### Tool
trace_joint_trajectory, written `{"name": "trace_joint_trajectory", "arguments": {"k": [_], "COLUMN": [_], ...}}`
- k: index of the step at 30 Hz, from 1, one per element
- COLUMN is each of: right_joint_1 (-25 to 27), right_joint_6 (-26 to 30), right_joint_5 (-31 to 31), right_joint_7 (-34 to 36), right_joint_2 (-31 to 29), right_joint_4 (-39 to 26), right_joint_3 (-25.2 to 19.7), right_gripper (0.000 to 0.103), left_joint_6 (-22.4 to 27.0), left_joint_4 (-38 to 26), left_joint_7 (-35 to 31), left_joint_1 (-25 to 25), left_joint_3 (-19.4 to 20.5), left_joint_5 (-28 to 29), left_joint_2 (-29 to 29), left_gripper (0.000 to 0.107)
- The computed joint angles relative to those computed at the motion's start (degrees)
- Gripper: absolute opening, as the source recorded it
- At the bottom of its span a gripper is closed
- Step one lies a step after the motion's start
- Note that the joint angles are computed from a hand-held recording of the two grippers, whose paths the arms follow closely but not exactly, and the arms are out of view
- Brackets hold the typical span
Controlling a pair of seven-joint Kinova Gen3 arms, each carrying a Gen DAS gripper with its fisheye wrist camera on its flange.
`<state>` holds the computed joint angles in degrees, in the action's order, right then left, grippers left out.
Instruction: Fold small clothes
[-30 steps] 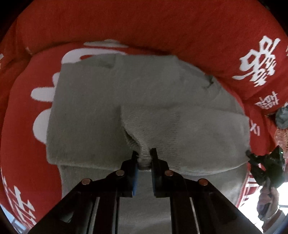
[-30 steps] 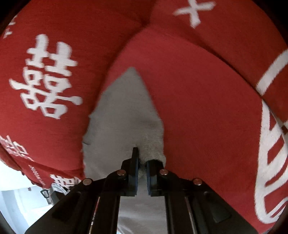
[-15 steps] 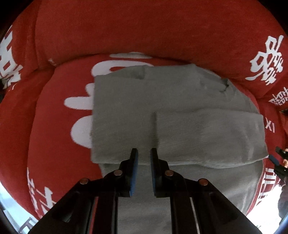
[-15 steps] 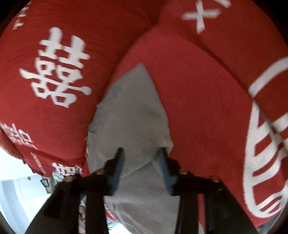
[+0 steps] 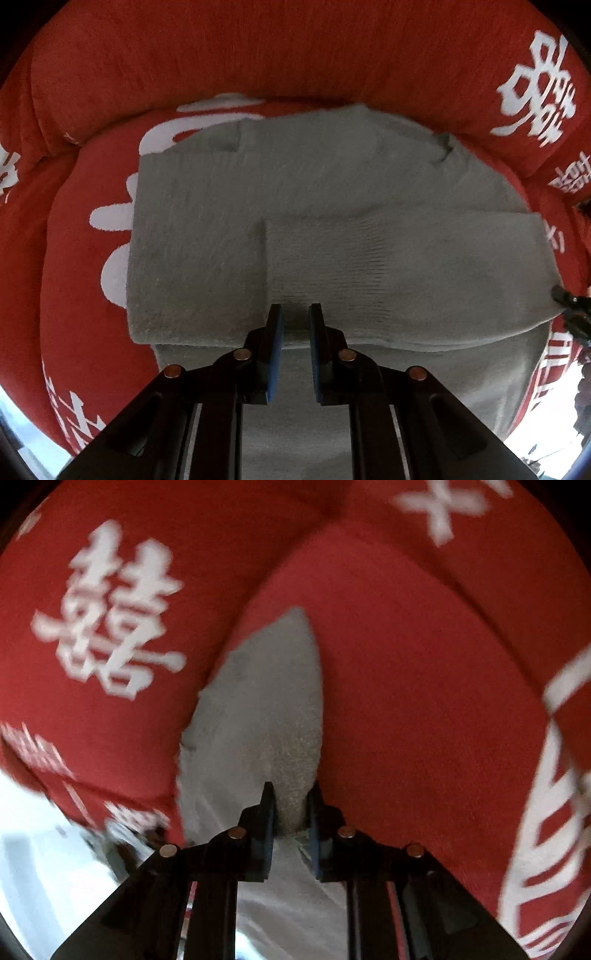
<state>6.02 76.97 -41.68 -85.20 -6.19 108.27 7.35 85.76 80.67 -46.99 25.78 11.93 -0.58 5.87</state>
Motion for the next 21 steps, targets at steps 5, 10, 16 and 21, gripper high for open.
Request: {"name": "trace_joint_trajectory", "arguments": {"k": [5, 10, 16, 21], "right_joint_1": [-1.14, -3.63, -5.63, -8.53], "right_joint_6": [-0.92, -0.65, 2.42, 5.21], "right_joint_5": [10.2, 11.31, 14.14, 14.92], "right_joint_7": [-2.18, -8.12, -13.55, -17.01], "right_joint_2": [2.06, -0.45, -3.48, -4.96], "right_joint_4": [-3.1, -2.43, -4.94, -7.11], "right_joint_3": [-6.33, -3.71, -4.75, -6.32], "right_gripper": [0.017, 0.023, 0.023, 0.025], "left_joint_6": [0.09, 1.69, 5.12, 7.57], "left_joint_4": [0.39, -0.05, -1.84, -3.1], "left_joint_7": [0.26, 0.29, 0.08, 0.55], "left_joint_1": [0.25, -0.27, -0.38, 0.82], "left_joint_3": [-0.2, -0.37, 0.04, 1.03], "left_joint_5": [-1.22, -1.05, 0.11, 0.61], "left_joint_2": [0.4, -0.26, -0.8, -1.41], "left_gripper": [0.014, 0.014, 0.014, 0.014]}}
